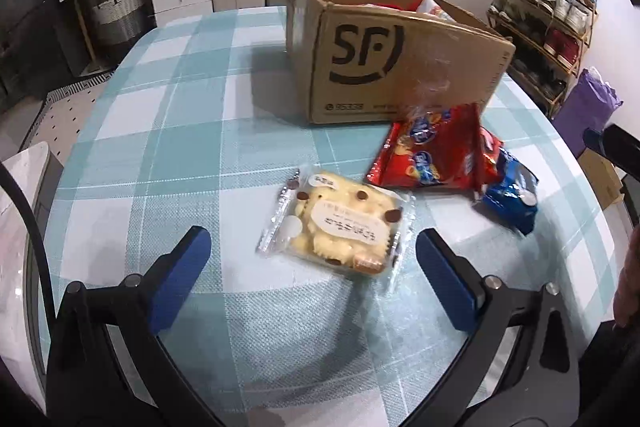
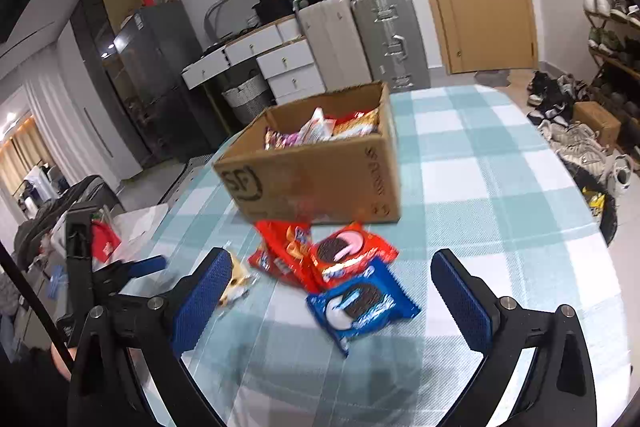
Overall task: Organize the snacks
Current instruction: 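Move the left gripper to the clear biscuit pack and grasp it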
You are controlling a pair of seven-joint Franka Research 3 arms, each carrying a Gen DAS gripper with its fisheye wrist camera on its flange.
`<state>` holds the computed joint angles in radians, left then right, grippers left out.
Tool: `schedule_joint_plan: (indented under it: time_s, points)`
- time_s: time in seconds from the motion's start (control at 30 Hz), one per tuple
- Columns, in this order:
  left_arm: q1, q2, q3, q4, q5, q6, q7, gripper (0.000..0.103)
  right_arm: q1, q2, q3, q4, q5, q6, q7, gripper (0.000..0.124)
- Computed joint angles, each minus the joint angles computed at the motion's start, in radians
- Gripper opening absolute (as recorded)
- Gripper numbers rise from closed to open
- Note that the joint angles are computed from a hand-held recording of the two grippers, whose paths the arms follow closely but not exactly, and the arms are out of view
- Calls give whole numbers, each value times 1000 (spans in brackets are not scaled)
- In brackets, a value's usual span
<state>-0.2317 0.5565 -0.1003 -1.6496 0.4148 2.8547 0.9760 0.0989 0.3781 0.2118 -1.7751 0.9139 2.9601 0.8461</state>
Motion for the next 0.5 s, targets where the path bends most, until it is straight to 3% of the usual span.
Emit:
schedule_joint_plan:
  time_s: [0.17,0.3,0.5]
  points:
    - [3,23,0,29,1,0,11,102,-23,2,36,-5,57,27,-91,101]
    - [47,53,-65,55,-47,-5,117,102,-11,-1,23,-14,47,17,-100,101]
    - [14,113,-48,143,-60,-67,174,102,-10,0,18,-13,55,0,-103,101]
